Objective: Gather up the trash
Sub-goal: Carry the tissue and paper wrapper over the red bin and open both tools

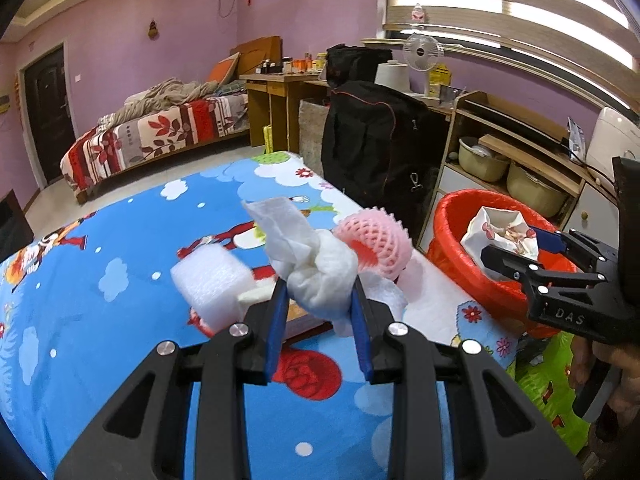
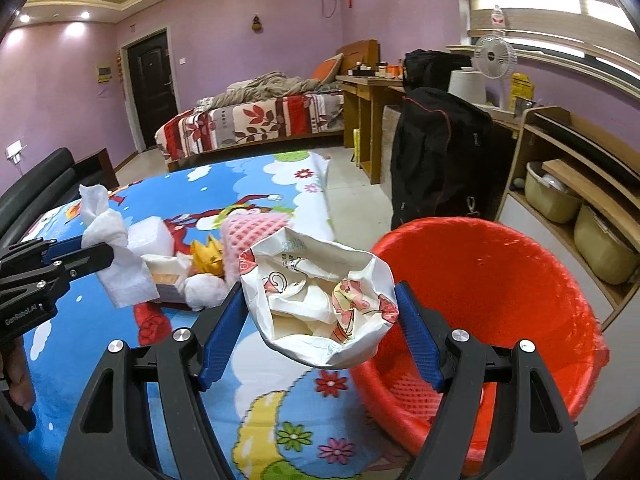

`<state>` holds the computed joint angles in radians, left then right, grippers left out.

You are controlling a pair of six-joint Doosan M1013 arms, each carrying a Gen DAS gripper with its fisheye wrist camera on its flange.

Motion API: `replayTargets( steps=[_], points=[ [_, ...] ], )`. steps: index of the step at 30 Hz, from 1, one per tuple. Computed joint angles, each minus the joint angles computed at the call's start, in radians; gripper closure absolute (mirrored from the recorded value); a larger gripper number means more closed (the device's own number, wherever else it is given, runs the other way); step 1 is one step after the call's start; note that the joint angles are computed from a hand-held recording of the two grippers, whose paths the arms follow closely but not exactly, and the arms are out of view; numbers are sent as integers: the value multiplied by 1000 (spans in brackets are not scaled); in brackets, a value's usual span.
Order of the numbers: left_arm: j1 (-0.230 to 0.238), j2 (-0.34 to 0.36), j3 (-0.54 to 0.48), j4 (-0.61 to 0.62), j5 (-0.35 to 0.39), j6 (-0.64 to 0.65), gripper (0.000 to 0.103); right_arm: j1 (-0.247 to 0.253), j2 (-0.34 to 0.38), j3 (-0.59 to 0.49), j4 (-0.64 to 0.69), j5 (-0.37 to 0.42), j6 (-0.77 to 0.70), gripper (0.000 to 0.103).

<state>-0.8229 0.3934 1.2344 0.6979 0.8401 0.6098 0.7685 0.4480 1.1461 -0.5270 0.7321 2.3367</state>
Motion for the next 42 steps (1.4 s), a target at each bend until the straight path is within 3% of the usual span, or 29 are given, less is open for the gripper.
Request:
replayTargets(
  steps=[15, 42],
  points=[
    [-6, 60, -108, -79, -28, 140, 74, -29, -48, 62, -98, 25, 124, 33],
    [-24, 264, -461, -344, 4, 509, 73, -98, -120, 152, -221, 92, 288, 32]
  ],
)
